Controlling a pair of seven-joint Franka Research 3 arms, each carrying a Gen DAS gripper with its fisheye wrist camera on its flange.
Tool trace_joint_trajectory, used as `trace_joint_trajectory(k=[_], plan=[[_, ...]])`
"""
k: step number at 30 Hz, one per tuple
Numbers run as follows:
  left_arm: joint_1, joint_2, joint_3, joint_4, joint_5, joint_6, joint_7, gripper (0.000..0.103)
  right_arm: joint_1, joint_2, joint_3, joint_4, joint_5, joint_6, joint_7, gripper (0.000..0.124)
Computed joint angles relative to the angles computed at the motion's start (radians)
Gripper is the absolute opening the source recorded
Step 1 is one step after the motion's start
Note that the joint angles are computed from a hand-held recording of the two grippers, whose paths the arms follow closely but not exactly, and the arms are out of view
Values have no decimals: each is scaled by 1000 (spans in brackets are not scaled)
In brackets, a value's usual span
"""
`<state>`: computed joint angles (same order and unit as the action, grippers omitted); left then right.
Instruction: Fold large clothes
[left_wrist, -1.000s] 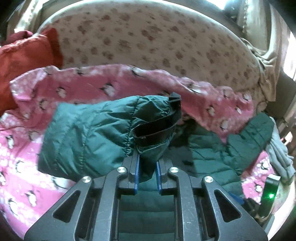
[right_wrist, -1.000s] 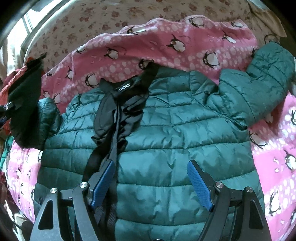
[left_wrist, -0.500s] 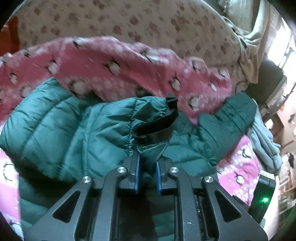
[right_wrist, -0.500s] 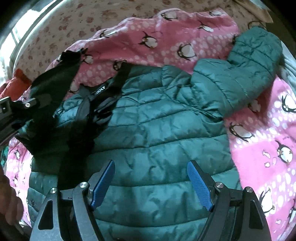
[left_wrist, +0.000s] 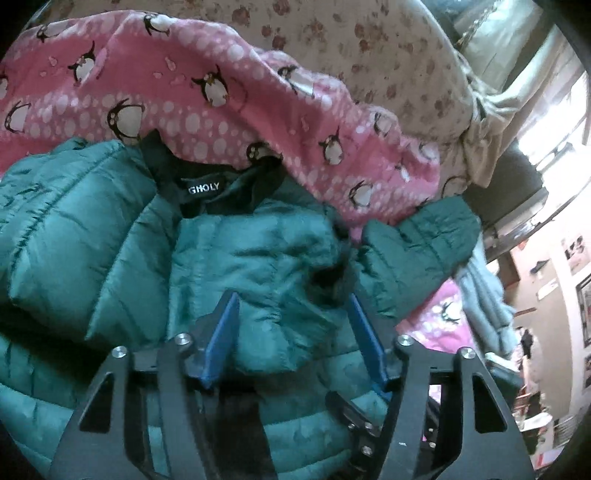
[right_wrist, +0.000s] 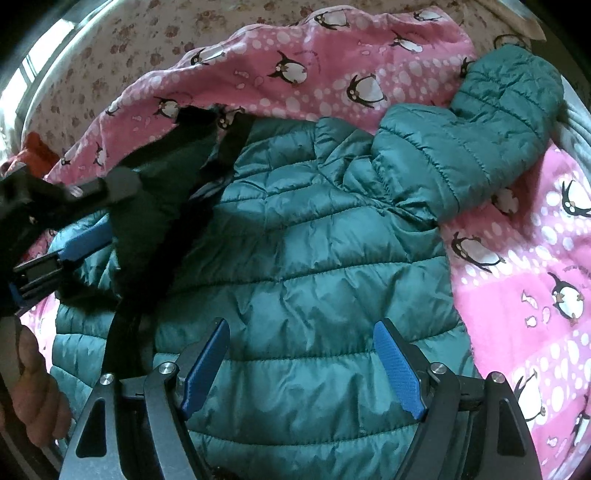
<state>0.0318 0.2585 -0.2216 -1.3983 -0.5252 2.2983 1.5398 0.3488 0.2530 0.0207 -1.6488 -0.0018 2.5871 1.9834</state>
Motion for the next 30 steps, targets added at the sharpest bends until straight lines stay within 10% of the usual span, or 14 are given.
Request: trace_joint_trajectory(k=[7,18,23,30], plan=[[41,-75,39,-39,2,-24,33,63,-28,-45,29,-47,98,16,-85,79],[69,-168,152,-204,383,48,-186,63,-40,92,52,150,289,6,-126,79],[87,-155,161,-222,453,20,-238,63,5,201,27,311,212,-55,-146,18],[100,-109,146,-228,460,-12,-219,63,77,204,-99,333,-58,-2,0,8]])
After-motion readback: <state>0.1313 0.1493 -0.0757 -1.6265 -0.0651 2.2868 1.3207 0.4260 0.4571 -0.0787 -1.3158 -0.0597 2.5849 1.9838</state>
